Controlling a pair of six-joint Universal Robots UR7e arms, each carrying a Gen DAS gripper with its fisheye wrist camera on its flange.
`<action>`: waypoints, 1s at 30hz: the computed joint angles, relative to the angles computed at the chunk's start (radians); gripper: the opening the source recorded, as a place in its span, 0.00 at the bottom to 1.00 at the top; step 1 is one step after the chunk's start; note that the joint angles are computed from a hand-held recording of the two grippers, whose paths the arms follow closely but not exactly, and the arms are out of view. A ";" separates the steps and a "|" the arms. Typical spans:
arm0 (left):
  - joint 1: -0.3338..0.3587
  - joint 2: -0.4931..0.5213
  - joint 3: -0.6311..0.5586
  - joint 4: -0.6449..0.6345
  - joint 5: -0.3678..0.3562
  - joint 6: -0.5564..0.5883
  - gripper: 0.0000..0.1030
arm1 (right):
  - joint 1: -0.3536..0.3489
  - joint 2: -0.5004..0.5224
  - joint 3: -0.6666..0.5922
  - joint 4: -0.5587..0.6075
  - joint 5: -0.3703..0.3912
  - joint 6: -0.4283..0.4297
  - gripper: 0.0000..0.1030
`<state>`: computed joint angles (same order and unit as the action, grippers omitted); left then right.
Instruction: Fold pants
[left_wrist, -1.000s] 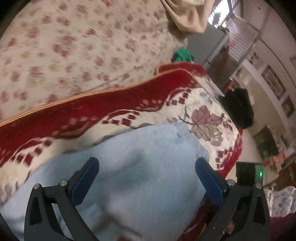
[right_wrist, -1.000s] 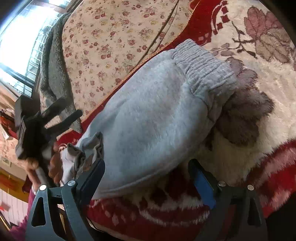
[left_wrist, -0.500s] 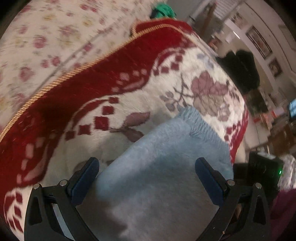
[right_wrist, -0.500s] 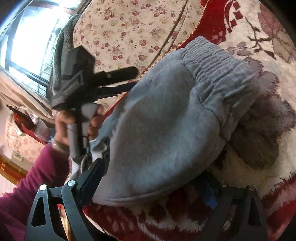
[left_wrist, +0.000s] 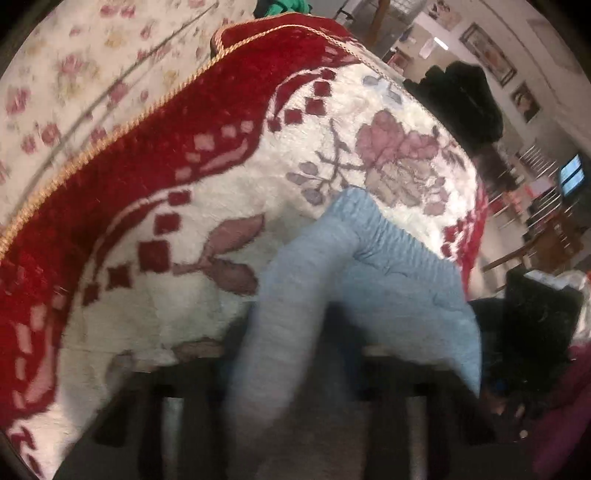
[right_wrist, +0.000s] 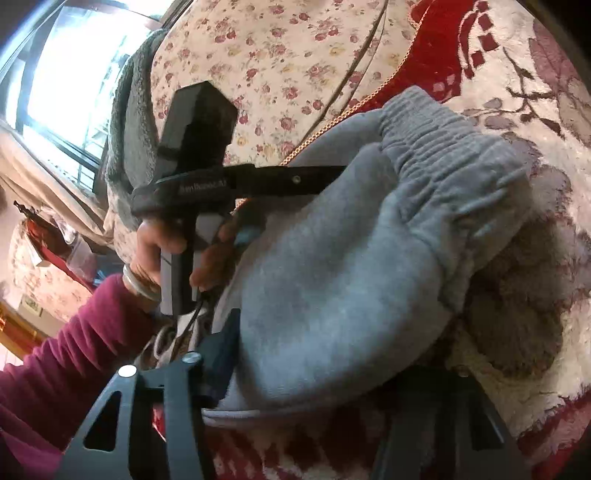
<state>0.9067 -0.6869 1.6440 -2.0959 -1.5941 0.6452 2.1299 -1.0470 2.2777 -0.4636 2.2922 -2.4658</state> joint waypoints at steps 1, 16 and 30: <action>-0.002 -0.006 0.001 0.001 -0.003 -0.003 0.24 | 0.017 0.004 -0.014 0.012 0.024 -0.012 0.46; 0.031 -0.278 0.022 -0.024 -0.123 -0.008 0.20 | 0.215 0.061 -0.307 0.257 0.171 -0.232 0.25; 0.369 -0.676 0.051 -0.081 -0.067 -0.054 0.20 | 0.244 0.590 -1.079 0.801 -0.007 -0.610 0.25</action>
<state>1.2760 -1.3628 1.6954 -2.1772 -1.6615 0.5915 2.3742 -0.4572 1.1987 0.3377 2.2853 -3.0757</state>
